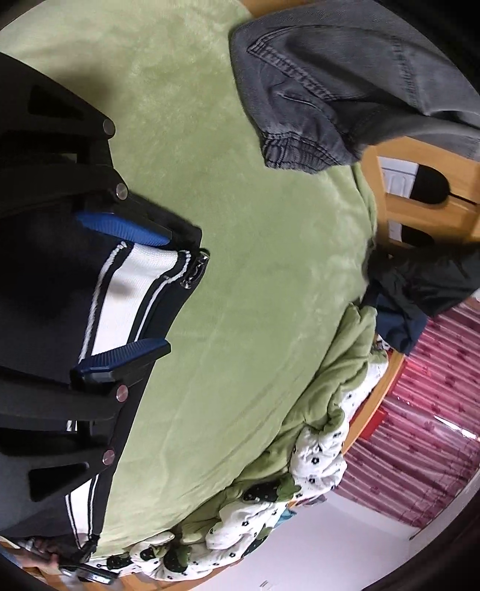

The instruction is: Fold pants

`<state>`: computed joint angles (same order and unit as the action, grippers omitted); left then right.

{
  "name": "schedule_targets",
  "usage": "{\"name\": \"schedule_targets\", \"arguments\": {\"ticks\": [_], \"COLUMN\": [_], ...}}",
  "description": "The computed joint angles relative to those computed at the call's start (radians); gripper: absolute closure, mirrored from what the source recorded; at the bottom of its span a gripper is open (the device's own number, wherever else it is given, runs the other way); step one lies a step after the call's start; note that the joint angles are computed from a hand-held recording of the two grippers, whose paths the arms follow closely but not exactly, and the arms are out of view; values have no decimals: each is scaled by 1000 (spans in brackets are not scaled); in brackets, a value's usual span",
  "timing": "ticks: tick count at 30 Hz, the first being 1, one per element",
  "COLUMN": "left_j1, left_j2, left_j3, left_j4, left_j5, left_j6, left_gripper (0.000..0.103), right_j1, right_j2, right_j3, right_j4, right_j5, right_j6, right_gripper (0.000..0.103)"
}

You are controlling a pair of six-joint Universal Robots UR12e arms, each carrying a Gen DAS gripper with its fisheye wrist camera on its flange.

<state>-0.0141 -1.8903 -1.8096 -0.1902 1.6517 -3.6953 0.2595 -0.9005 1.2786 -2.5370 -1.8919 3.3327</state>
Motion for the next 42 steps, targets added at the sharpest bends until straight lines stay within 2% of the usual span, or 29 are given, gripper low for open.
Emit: {"name": "schedule_targets", "arguments": {"ticks": [2, 6, 8, 11, 13, 14, 17, 20, 22, 23, 25, 27, 30, 32, 35, 37, 39, 42], "left_j1": [-14, -35, -42, -48, -50, -49, -42, -36, -28, -17, -3, 0, 2, -2, 8, 36, 68, 87], "left_j2": [18, 69, 98, 148, 176, 189, 201, 179, 148, 125, 82, 58, 45, 57, 77, 85, 87, 102], "left_j3": [-12, -66, -105, -177, -223, -250, -327, -367, -369, -369, -376, -373, -358, -354, -356, -358, -366, -353], "left_j4": [1, 10, 14, 28, 51, 69, 162, 243, 287, 322, 443, 513, 548, 528, 471, 424, 424, 367], "left_j5": [10, -20, -53, -124, -164, -199, -307, -374, -414, -456, -511, -515, -517, -447, -353, -334, -352, -303], "left_j6": [9, 27, 15, -11, -28, -42, -139, -206, -255, -294, -397, -487, -510, -474, -445, -448, -460, -440], "left_gripper": [52, 51, 51, 51, 51, 51, 51, 51, 51, 51, 51, 51, 53, 53, 64, 80, 82, 82], "right_j1": [-1, 8, 26, 45, 58, 66, 97, 111, 115, 114, 114, 119, 136, 143, 149, 151, 154, 156], "right_j2": [-12, -75, -106, -144, -166, -173, -184, -195, -198, -198, -199, -194, -180, -173, -165, -163, -160, -156], "right_j3": [10, 97, 145, 209, 234, 238, 251, 266, 275, 277, 279, 274, 253, 243, 230, 226, 222, 215], "right_j4": [-13, -119, -156, -221, -223, -213, -225, -237, -236, -229, -221, -225, -216, -212, -186, -178, -170, -159], "right_j5": [6, 81, 83, 135, 179, 177, 125, 157, 171, 183, 213, 219, 177, 163, 157, 148, 134, 132], "right_j6": [64, 171, 207, 236, 233, 231, 232, 232, 261, 275, 301, 309, 263, 251, 240, 227, 215, 206], "right_gripper": [56, 55, 54, 54, 54, 54, 54, 54, 54, 54, 54, 54, 54, 54, 54, 54, 54, 54]}}
